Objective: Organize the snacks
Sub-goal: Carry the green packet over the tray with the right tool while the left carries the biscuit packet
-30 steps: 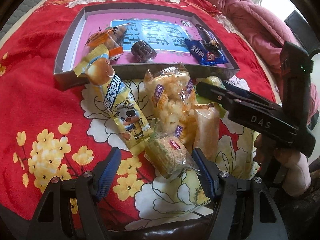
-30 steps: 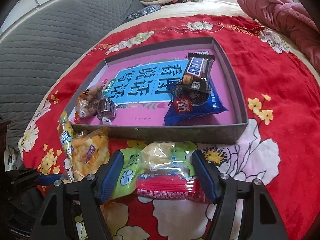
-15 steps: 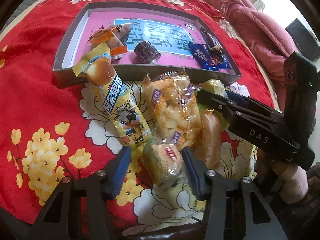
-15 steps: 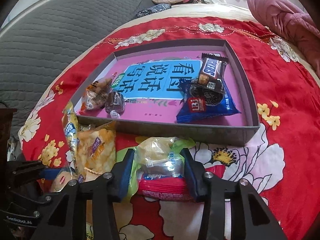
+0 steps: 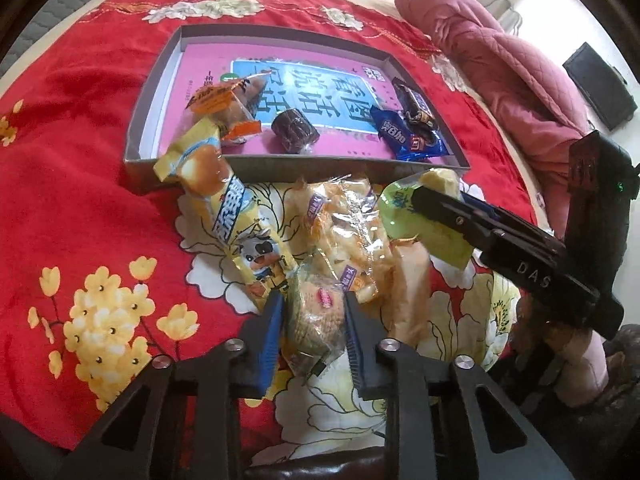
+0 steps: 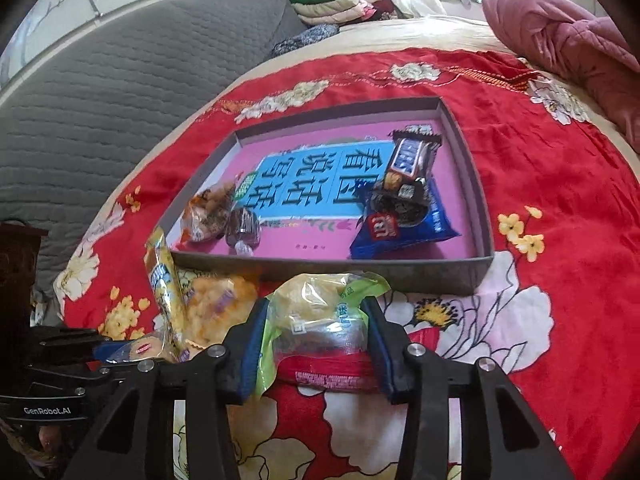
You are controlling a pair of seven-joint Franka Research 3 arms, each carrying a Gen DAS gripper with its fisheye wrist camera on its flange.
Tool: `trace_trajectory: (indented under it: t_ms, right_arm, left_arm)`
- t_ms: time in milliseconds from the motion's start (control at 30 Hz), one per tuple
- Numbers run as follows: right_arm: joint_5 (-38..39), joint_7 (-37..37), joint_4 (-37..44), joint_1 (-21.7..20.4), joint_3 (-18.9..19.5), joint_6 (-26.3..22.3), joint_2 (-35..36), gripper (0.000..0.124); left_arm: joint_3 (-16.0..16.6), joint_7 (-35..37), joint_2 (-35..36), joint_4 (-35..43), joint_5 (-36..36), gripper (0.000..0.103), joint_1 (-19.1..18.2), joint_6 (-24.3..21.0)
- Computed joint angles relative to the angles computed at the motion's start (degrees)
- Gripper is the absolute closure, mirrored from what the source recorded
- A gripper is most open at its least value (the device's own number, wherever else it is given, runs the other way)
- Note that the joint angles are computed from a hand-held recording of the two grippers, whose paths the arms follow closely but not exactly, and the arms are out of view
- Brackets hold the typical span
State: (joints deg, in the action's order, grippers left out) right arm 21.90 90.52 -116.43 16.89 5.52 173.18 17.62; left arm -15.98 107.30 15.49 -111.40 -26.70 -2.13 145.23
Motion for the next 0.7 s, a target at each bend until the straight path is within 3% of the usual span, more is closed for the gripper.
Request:
trace_trajectory:
  t_ms: [233,467,700]
  right_arm:
    - [4.41,-3.51,-0.76,-2.72,3.25,3.04,-0.65,0.078]
    - [5.76,-4.41,-1.43,-2.32,3.13,4.99,-1.27,0.078]
    - [12.9,-11.09,-1.6,-8.19,10.17,8.55,-1.54,0.078]
  left_arm:
    - [-0.17,1.54,-1.09,-0.64,-1.08,0.079,0.18,0.43]
    - [0.07,2.87,-2.27,-1.18,-2.0,0.079,-0.07,1.21]
    - [0.17,4.29,-3.18,-1.17,-3.26,0.079,-0.53,2.92]
